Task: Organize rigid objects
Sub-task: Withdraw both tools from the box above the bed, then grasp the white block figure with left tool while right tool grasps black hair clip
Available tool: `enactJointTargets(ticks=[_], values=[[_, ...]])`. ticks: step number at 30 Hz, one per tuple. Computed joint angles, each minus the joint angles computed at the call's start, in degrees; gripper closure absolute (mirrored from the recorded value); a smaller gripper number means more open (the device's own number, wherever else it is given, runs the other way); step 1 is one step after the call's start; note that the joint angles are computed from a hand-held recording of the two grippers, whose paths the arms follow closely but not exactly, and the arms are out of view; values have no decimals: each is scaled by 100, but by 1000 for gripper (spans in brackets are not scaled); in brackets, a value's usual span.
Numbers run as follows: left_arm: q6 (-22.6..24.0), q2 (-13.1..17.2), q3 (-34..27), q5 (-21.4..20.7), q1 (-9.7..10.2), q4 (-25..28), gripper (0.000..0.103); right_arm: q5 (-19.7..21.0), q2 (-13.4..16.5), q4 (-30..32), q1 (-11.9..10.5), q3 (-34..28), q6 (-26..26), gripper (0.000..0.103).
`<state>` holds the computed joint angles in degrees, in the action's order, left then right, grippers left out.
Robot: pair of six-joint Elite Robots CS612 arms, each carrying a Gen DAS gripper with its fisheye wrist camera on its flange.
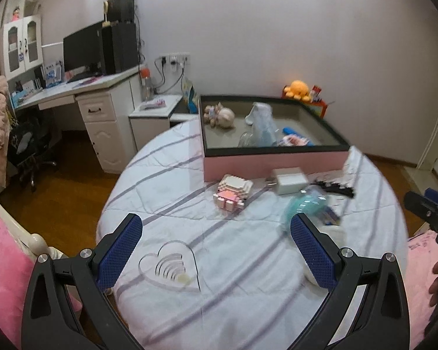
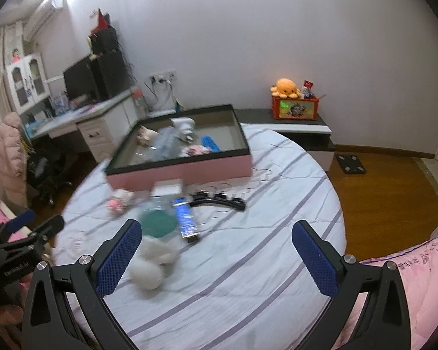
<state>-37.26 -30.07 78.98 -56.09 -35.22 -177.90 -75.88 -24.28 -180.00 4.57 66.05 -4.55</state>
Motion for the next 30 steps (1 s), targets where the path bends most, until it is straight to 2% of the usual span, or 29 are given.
enactJointTargets(ticks=[7,12,16,20,23,25,27,28,30], values=[[100,508,-904,-478,250,896,0,-312,668,1305,36,-1324,-487,0],[302,813,-1505,-673,353,1521,0,-302,1149,2263,58,-2278,-981,0],[312,973,-1838,-902,430,1834,0,-236,1459,2786,66,-2879,-1317,0],[246,1077,-2044,-1209,529,1822,0,-9,1698,3170,66,-3357,-1605,3],[175,1136,-2142,-1315,569,1784,1,122,1716,3219,94,-3421,-1839,15],[228,1161,-2176,-1374,574,1720,3,223,1700,3203,114,-3393,-2021,32],[261,1164,-2166,-1354,562,1649,13,282,1658,3216,125,-3330,-2139,41],[255,1162,-2165,-1266,548,1675,25,338,1616,3197,123,-3251,-2174,45],[248,1147,-2107,-1243,539,1540,42,431,1533,3120,113,-3087,-2185,64]])
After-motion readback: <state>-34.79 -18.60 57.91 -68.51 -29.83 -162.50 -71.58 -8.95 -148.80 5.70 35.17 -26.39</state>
